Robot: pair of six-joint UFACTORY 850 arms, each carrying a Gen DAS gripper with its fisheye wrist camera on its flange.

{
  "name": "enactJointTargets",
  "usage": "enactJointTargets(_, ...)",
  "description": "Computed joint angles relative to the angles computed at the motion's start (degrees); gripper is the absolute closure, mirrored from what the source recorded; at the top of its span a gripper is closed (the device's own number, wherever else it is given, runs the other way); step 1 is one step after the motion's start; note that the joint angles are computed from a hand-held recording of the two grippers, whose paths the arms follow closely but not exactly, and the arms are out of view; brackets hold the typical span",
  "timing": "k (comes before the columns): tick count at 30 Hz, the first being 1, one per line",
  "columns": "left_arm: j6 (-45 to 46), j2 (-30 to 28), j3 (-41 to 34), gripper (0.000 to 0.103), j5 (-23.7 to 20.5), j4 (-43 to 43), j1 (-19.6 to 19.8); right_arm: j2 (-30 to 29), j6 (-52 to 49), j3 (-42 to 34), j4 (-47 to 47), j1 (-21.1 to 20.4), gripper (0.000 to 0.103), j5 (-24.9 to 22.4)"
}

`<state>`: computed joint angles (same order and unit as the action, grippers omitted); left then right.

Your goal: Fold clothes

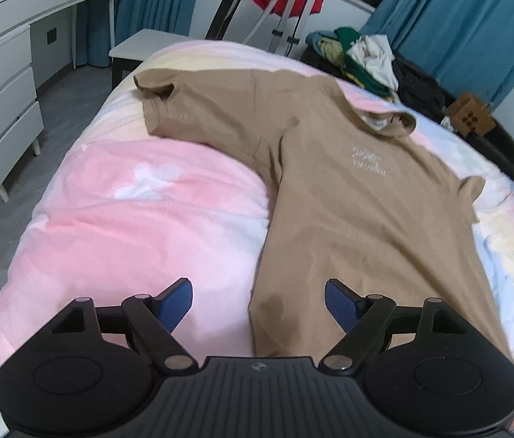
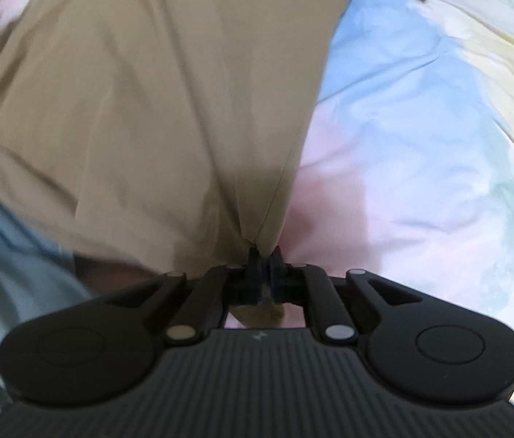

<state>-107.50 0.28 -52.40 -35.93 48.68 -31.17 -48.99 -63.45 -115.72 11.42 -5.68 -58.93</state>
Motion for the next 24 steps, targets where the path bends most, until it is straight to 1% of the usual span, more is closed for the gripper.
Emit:
enactJointTargets(3, 5.5, -0.9, -0.1, 0.022, 0.6, -5.5, 0.1, -0.3, 3.6, -2.7, 6.2, -1.3, 0.087, -1.8)
enactJointTargets(5, 10.3, -1.5, -0.4, 0.022, 0.4, -9.7, -0.1, 0.7, 5.2, -2.6, 11.5, -2.1, 0.068, -1.0)
enactJointTargets(6, 12.6, -1.7, -0.5, 0.022, 0.4, -11.7, -0.1, 2.5, 4.6, 0.0, 14.3, -2.6, 0.063, 0.8)
enactJointTargets(7, 14.8, -1.7, -0.5, 0.022, 0.5, -13.6, 0.0, 5.6, 2.9, 5.0, 17.8, -2.9, 0.056, 3.8)
enactJointTargets(8, 17.6, -1.8, -0.4, 0.022, 0.8, -16.0, 0.1, 8.3, 1.7, 9.2, 21.5, -2.4, 0.055, 6.6)
enactJointTargets(9, 20.6, -1.8, -0.4, 0.022, 1.1, -18.5, 0.3, 10.0, 0.7, 11.7, 25.2, -2.0, 0.055, 8.5)
enactJointTargets(11, 26.6, -2.3, -0.8, 0.022, 1.1, -23.5, 0.4, 10.9, -0.6, 12.8, 34.0, -1.5, 0.055, 9.5)
enactJointTargets(13, 32.6, -2.7, -1.1, 0.023, 1.3, -28.6, 0.4, 10.1, -0.6, 12.2, 42.0, -1.1, 0.055, 10.3)
enactJointTargets(15, 38.4, -3.1, -1.4, 0.026, 1.9, -33.9, 0.3, 8.9, 2.5, 11.2, 48.2, -0.7, 0.054, 11.2)
enactJointTargets(16, 40.6, -3.3, -1.5, 0.028, 2.2, -35.6, 0.1, 8.1, 5.1, 10.8, 51.3, 0.0, 0.054, 11.8)
enactJointTargets(17, 42.8, -3.6, -1.6, 0.029, 2.4, -37.2, -0.2, 7.3, 7.2, 10.7, 54.3, 0.3, 0.054, 11.7)
enactJointTargets(18, 44.1, -4.4, -2.2, 0.031, 1.5, -37.9, -0.7, 6.8, 7.4, 11.4, 57.1, 0.4, 0.054, 11.9)
enactJointTargets(20, 45.3, -6.1, -3.7, 0.036, -0.8, -37.4, -1.9, 5.4, 5.6, 12.2, 61.4, 1.8, 0.054, 15.0)
enactJointTargets(21, 45.3, -6.8, -4.5, 0.042, -1.8, -36.3, -2.6, 5.6, 2.1, 13.9, 63.7, 2.4, 0.054, 17.4)
enactJointTargets(22, 45.3, -7.2, -4.9, 0.051, -2.2, -35.6, -3.1, 6.0, -1.0, 15.8, 65.1, 2.8, 0.054, 19.7)
enactJointTargets(23, 45.2, -7.4, -5.2, 0.055, -2.5, -35.4, -3.4, 7.0, -2.7, 18.4, 64.5, 3.0, 0.053, 21.9)
enactJointTargets(24, 45.1, -7.6, -5.5, 0.063, -2.8, -35.3, -3.7, 7.4, -3.9, 19.9, 63.8, 3.1, 0.052, 23.4)
